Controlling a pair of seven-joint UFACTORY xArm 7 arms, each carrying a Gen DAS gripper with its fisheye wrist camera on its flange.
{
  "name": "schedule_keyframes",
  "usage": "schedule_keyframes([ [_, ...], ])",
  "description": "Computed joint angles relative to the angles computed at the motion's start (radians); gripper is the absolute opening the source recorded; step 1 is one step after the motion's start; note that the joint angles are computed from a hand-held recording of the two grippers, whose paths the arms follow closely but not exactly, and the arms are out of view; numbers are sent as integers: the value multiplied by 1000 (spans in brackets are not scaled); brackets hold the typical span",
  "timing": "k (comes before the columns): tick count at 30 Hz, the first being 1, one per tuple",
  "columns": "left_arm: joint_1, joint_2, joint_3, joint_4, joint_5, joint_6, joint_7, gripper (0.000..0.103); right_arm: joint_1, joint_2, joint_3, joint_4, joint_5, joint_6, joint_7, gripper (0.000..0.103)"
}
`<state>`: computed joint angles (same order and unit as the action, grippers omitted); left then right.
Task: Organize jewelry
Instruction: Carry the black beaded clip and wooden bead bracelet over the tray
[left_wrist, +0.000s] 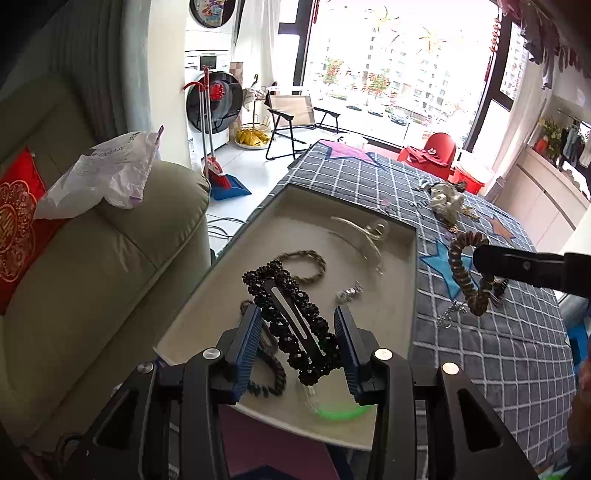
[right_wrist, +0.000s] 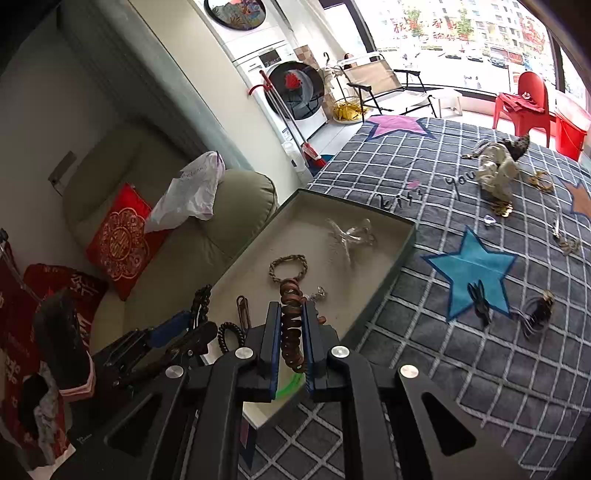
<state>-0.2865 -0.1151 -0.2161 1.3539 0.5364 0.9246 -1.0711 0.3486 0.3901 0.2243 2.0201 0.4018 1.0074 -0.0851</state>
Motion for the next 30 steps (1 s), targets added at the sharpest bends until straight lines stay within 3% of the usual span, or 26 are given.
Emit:
schedule_keyframes([
  [8,8,51,26,47,-4,-6,36,43,30,133,0,189,-38,62,26,12],
  [24,29,78,69,34,-74,-43,73,43,51,287,2,394,-56,161,57,12],
  [30,19,153,80,95,-89,-26,111,43,90,403,-12,568,-94,246,91,12],
])
